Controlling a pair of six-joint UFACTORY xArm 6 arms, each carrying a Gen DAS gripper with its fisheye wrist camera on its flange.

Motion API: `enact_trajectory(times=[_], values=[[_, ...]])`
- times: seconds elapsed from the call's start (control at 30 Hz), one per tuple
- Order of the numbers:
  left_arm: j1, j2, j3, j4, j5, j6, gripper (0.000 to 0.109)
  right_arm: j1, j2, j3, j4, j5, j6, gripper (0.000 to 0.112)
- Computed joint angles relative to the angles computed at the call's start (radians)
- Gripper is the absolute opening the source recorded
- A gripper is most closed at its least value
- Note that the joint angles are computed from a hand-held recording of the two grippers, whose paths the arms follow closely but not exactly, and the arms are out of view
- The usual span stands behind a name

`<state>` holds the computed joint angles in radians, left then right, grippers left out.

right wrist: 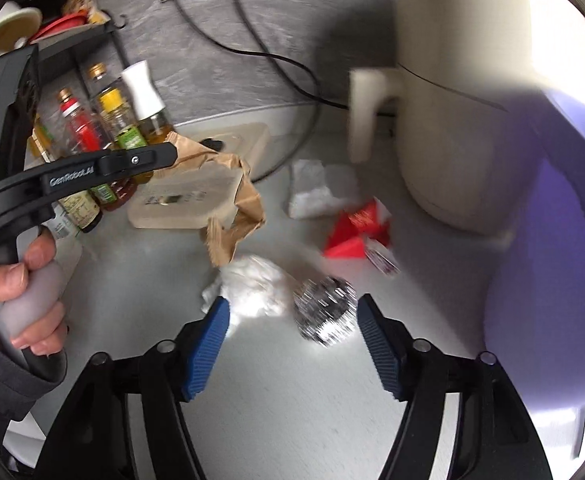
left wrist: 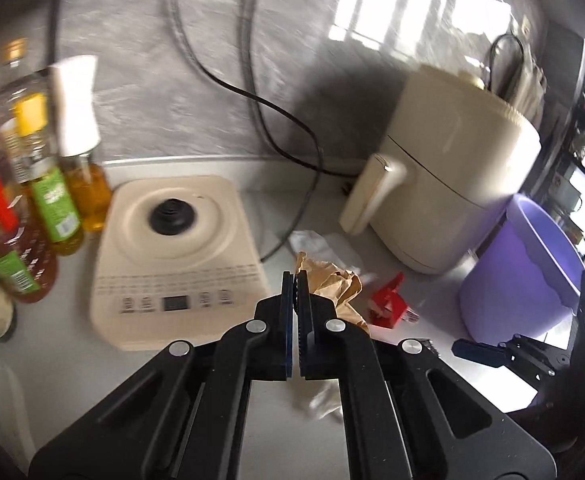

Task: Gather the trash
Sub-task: 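Lift the brown paper off the counter with the left tool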

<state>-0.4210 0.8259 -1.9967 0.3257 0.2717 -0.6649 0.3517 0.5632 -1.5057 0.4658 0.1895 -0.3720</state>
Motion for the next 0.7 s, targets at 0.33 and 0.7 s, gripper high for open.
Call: enact_trajectory(times=[0.33,0.7], values=[[0.072,-0.157,0.267,0.398,-0.097,-0.475,0.003,0.032,0.149,-0.278,-0.072,0.229,-0.022,0.059],[0.088,-0.208,0.33,0.588,-0.125,-0.686,0.003,0.026,0.32,-0.573,-0.199,0.476,0.057,0.001]])
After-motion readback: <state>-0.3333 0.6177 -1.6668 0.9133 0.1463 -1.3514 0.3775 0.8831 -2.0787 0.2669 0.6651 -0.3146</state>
